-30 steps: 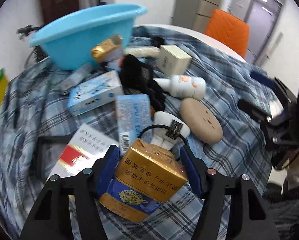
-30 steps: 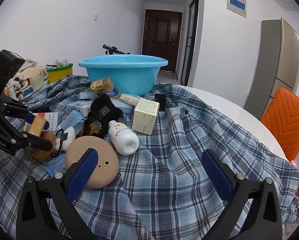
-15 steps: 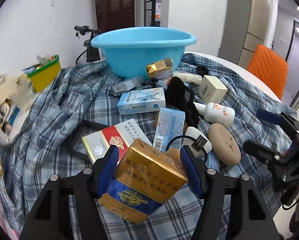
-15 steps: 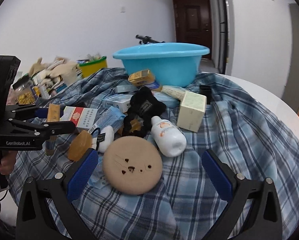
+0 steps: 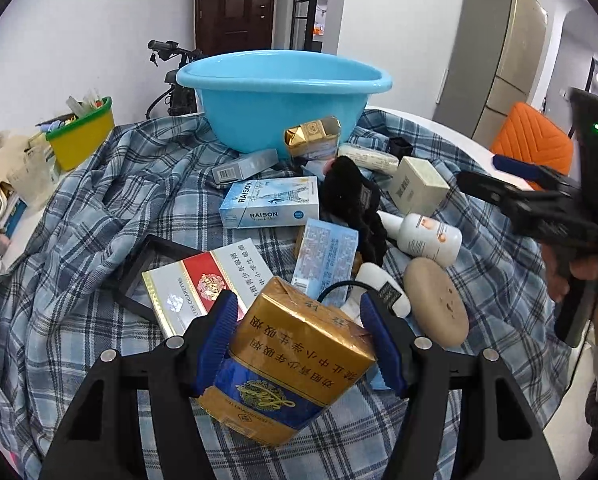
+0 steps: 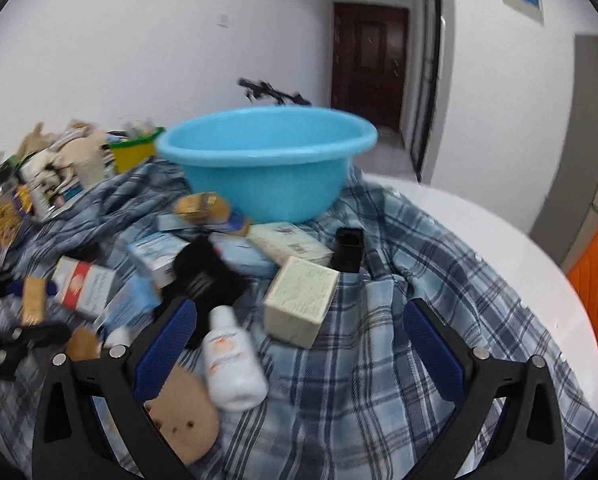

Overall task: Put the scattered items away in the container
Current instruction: 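Grasp the green-printed cream box with the right gripper while the left holds the cigarette box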

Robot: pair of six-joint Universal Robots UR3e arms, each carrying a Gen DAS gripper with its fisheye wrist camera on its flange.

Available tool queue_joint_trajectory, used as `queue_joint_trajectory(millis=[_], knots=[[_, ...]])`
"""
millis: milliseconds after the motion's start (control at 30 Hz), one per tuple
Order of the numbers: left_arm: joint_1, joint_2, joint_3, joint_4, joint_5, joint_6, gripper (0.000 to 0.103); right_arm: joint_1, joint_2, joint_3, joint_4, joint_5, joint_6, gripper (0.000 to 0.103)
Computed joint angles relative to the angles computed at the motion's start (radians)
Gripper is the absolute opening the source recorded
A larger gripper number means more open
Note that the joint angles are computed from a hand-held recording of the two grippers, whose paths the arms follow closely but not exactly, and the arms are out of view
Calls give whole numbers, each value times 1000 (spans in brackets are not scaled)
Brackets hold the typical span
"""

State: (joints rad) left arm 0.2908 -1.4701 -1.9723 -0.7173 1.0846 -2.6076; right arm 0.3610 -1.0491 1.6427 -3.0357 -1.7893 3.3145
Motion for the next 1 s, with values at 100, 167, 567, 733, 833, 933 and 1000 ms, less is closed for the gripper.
queue_joint_trajectory(millis=[100, 167, 567, 733, 833, 933, 1000], knots=[[2, 17, -14, 22, -1, 3, 66, -27, 53, -90, 68, 33, 40, 103], [3, 26, -20, 32, 5, 5, 66, -19, 103, -157, 103, 14, 49, 103], [54, 55, -38, 17, -3, 14, 66, 12, 270, -332, 197, -109, 93, 86], [53, 63, -46, 23, -4, 10, 66, -31, 193, -224, 167, 6, 145, 40], [55, 64, -44, 16, -7, 16, 66, -2, 138, -160, 122, -21, 116, 40], [45, 46, -32, 22, 4, -1, 66, 13, 80, -112, 127, -19, 121, 41], [41, 40, -28, 24, 9, -4, 66, 12, 47, -82, 134, 6, 144, 41]])
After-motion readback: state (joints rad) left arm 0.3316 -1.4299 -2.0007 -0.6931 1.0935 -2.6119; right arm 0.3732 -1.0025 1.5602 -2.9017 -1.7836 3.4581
